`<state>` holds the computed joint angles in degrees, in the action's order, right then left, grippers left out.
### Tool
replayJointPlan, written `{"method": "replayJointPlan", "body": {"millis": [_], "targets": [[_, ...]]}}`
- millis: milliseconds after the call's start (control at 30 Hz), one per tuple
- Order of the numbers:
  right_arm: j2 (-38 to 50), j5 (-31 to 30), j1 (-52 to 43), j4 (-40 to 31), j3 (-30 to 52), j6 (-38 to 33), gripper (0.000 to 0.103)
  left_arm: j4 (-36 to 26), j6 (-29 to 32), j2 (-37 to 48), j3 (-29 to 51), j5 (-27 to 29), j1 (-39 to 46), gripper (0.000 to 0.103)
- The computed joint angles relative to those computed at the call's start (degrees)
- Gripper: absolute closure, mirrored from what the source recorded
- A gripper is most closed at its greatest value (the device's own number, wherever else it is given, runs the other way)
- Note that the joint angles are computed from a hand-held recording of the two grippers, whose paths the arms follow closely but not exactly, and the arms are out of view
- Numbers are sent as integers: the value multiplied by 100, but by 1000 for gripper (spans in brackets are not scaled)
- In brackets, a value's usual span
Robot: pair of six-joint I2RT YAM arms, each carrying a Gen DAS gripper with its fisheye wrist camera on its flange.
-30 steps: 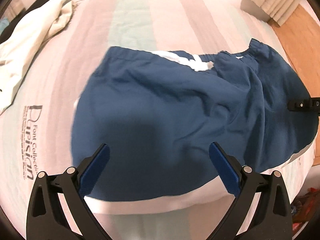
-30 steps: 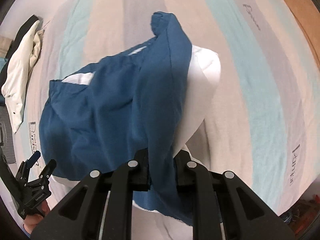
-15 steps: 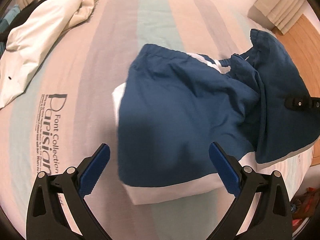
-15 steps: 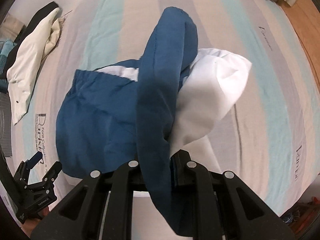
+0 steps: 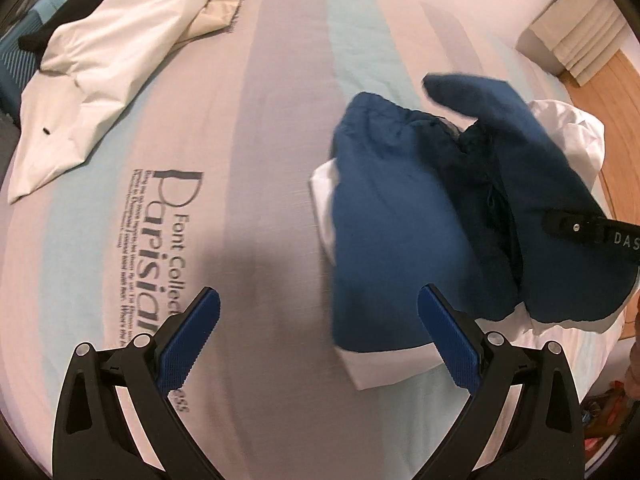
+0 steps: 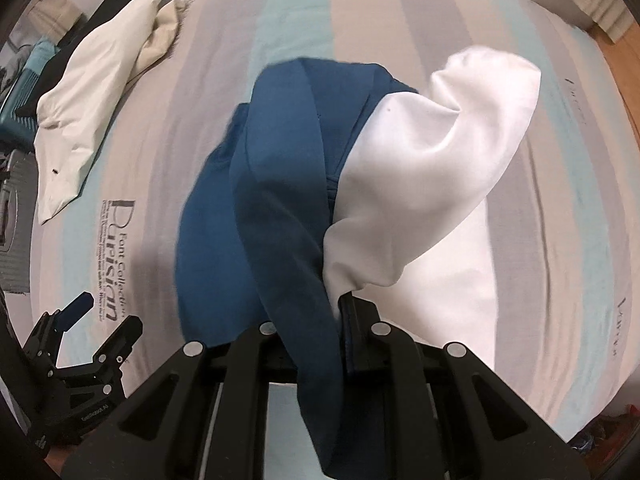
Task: Fold large clothes
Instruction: 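Fold the held side of the bundle with the right tool across the other half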
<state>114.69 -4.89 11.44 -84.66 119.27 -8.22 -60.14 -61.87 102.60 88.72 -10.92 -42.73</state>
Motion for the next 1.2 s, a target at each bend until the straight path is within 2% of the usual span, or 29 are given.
{"method": "replayJointPlan", "body": {"millis": [367,600,867,1067,1200], "targets": [[-138,309,1021,439,-637,670,92,252,266,-971,-1084,0,414,6],[-62,903,1738,1082,-1264,1105,92,605,478,-1420,-1823,207,864,6],[88,1313,2182,1540,-1724,1375,91,832,663,-1933,-2581,344,1245,6],[290,1626,2489,1757,-1906,1475,88,913,715,-2220,-2976,360,1425,6],[368,1790,2641,1871,-1987,1487,83,984,777,-2321,-3167,404,1490,6]]}}
